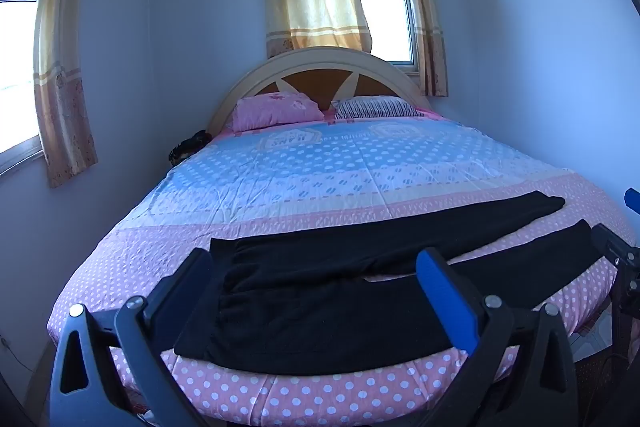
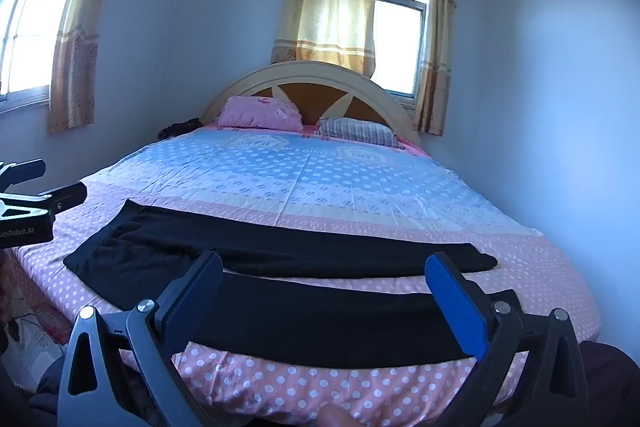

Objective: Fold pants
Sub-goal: 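Move both grippers down toward the waistband of the black pants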

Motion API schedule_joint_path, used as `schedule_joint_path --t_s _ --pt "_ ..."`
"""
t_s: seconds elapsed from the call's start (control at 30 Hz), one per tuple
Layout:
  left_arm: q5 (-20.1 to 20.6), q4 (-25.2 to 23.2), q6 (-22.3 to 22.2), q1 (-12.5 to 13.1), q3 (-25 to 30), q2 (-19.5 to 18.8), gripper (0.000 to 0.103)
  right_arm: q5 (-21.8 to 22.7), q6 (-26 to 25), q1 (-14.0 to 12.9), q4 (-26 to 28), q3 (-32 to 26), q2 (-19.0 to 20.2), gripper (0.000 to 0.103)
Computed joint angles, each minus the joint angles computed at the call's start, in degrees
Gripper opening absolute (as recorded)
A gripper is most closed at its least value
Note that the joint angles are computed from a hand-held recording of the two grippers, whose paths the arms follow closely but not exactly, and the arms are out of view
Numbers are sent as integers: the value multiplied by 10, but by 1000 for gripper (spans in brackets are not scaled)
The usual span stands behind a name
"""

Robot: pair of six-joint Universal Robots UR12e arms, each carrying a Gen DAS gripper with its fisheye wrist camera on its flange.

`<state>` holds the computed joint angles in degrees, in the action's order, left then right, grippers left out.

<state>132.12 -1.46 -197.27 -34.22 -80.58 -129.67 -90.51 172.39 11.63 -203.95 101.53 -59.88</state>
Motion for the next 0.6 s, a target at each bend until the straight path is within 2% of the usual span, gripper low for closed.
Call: schedule_joint_path --t_s 0.13,0.23,0.37,0.47,0.53,0.6 --pt "-2 -1 -4 0 -2 -2 103 43 -3 -11 37 1 -5 102" --pt "-6 -7 -11 3 -1 -2 103 38 -10 -14 62 -13 10 102" --pt "-37 -23 -25 19 -6 -1 103 57 2 -33 114 -37 24 101" --pt "-40 -49 -56 38 -12 2 103 62 4 -46 154 -62 39 85" --pt "-48 -73 -88 57 -17 6 103 68 12 -55 194 -84 51 69" --pt "-61 -94 -119 81 -22 9 103 70 18 -62 230 -107 63 68"
